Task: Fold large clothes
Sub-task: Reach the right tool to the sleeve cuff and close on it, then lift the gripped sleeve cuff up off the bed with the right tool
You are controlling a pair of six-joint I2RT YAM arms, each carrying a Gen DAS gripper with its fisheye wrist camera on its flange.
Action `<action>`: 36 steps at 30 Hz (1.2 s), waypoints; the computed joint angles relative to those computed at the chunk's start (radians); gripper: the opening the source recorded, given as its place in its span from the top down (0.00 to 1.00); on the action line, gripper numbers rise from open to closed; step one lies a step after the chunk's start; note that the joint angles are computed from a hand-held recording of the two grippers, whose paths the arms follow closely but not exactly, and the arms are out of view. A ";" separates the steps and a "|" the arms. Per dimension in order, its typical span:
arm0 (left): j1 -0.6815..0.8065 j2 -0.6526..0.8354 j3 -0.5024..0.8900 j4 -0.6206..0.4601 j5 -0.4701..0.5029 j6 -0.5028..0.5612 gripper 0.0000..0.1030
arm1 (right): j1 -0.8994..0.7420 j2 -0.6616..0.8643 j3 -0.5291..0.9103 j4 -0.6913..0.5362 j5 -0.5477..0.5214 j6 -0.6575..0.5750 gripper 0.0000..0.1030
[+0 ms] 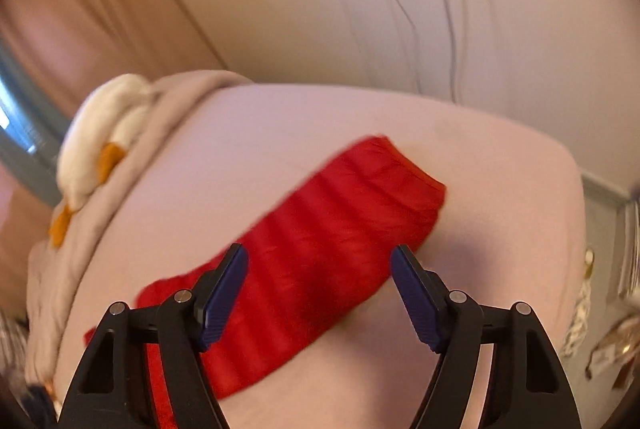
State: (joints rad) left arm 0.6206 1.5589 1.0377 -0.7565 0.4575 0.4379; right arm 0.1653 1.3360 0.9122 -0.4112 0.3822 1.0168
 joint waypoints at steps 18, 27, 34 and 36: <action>0.040 0.074 0.034 -0.048 0.045 0.042 0.06 | -0.242 0.122 -0.143 0.257 -0.231 0.066 0.67; 0.055 0.072 0.030 -0.052 0.059 0.056 0.06 | -0.227 -0.102 -0.209 0.205 -0.195 0.045 0.96; 0.067 0.075 0.035 -0.062 0.071 0.055 0.06 | -0.230 -0.206 -0.210 0.145 -0.212 0.005 0.96; 0.062 0.069 0.035 -0.062 0.062 0.052 0.06 | -0.233 -0.169 -0.219 0.161 -0.206 0.014 0.96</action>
